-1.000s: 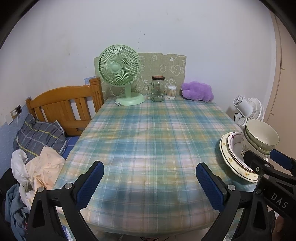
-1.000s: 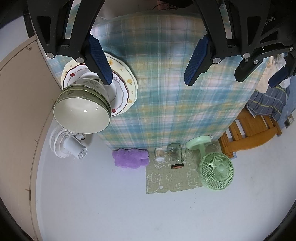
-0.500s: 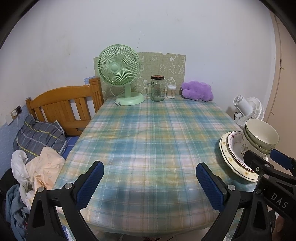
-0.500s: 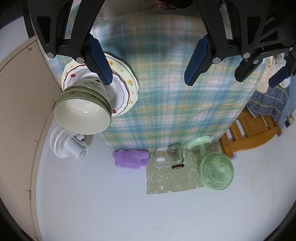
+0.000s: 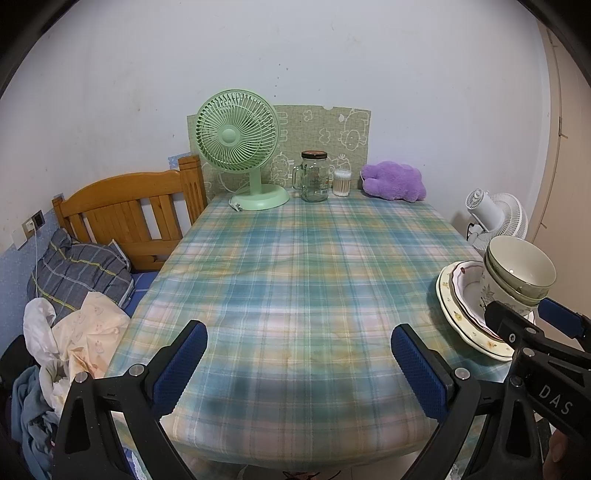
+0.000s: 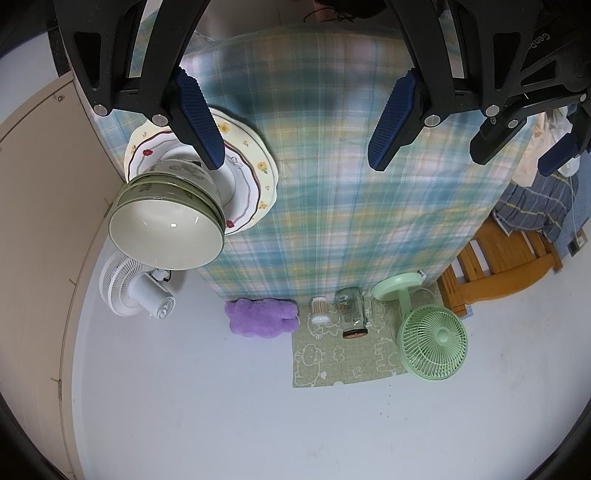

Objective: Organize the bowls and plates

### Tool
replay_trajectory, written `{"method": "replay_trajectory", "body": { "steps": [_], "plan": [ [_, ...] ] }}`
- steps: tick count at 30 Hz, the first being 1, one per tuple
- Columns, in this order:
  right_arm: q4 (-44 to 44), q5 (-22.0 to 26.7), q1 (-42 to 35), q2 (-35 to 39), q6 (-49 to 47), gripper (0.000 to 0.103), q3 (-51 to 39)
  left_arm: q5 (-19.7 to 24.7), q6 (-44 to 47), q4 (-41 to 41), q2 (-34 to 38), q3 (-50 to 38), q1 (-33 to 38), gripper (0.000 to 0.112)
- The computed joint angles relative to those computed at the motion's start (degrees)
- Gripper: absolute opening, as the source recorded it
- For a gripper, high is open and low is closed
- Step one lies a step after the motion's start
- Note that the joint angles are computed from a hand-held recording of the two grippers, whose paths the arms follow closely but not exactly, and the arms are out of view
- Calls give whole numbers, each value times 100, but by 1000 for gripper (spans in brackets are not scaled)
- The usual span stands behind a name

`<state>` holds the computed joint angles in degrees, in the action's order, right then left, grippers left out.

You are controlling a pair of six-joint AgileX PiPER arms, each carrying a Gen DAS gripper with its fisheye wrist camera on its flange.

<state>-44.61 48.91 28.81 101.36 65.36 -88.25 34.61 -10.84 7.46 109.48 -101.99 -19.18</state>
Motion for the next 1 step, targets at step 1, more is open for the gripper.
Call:
{"method": "replay_trajectory", "body": {
  "steps": [1],
  "plan": [
    [7,-3,3,-7,-8,82,2,-23,-35,34,-5,17,-14,101]
  ]
}}
